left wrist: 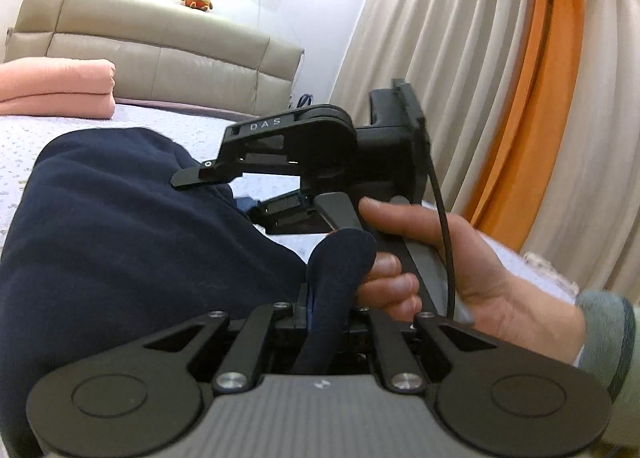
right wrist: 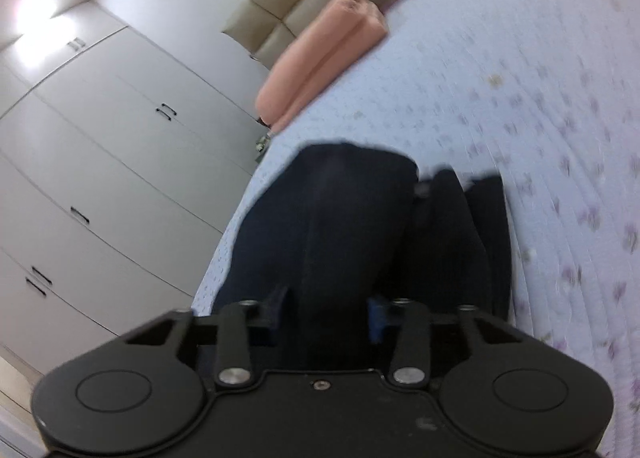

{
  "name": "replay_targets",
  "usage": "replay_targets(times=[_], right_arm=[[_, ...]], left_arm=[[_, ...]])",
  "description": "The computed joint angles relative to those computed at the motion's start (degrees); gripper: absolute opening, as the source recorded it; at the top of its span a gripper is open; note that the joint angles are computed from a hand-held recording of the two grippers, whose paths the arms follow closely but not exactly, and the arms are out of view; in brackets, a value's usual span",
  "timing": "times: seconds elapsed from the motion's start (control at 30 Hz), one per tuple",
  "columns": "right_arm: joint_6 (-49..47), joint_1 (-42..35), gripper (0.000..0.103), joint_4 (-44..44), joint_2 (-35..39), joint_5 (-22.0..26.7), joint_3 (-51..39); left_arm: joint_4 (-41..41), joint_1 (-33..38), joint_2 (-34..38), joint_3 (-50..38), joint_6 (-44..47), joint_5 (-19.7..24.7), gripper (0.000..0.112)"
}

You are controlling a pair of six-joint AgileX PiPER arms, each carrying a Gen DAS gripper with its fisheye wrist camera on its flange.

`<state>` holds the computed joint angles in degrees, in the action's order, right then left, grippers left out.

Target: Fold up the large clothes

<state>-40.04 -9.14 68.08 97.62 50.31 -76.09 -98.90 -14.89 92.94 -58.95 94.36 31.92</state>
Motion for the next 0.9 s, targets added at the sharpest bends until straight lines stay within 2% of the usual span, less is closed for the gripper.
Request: replay_targets(times=[0.07,0.13,0.23,0.3,0.37,0.43,0.47,0.53,0.6,0.7,0.77,0.87,0.9], right_arm=[[-1.16,-0.43,0.025,-0.34,-3.55,-1.68,0.73],[-3.21,-2.34,0.024,1.27,-6.46,-1.43,1.7],[-3.63,-3.34,0.023,-2.96,-9.77,-3.92,2.71],[-3.42,-3.94,0.023,-5.31,-9.76,-5.38,3.76],[-3.21,-5.0,0.023,-6.55,-8.73,-5.38,5.66],[-2.13,-3.94,0.023,-7.89,-6.41,-6.88,6.72],[-1.41,-3.51,0.026,-8.34,-5.39,-7.68,6.97],[-0.74,-2.99,0.031,-8.12,-5.49,-9.01,8.28],[4.33,-2.39,0.068,-12.04,-6.81,-10.52,8.39],[8.41,-3.71,0.07,-16.84,-9.99,-9.36,7.71],[11.09,-2.35,0.069,-22.52,-14.3,-11.94,7.79],[12.78,3.24,0.069,-30.01,-19.71,-17.72,8.53],[13.94,6.14,0.066,-32.8,-20.57,-19.6,8.32]], left_arm=[[0.64,0.19,0.9,-2.31,-1.89,2.18,0.008],[0.94,-0.32,2.46,-4.81,-2.68,4.2,0.008],[2.28,-2.51,5.91,-8.46,-3.69,4.5,0.008],[5.18,-3.3,9.09,-10.36,-6.79,4.34,0.008],[9.08,-3.91,11.24,-10.94,-10.61,2.29,0.008],[9.57,-4.74,10.73,-8.77,-7.62,-1.02,0.01],[9.29,-5.0,9.73,-7.38,-5.17,-1.95,0.011],[11.33,-4.47,7.79,-5.91,-4.4,-1.02,0.024],[14.53,-2.21,5.67,-4.56,-5.41,3.39,0.026],[15.21,5.22,0.81,-1.51,-4.98,12.64,0.025],[13.42,10.43,-1.88,-0.54,-5.43,15.76,0.025],[12.76,14.94,-2.44,-2.68,-7.53,13.95,0.023],[13.98,15.13,-1.53,-4.19,-9.21,12.93,0.016]])
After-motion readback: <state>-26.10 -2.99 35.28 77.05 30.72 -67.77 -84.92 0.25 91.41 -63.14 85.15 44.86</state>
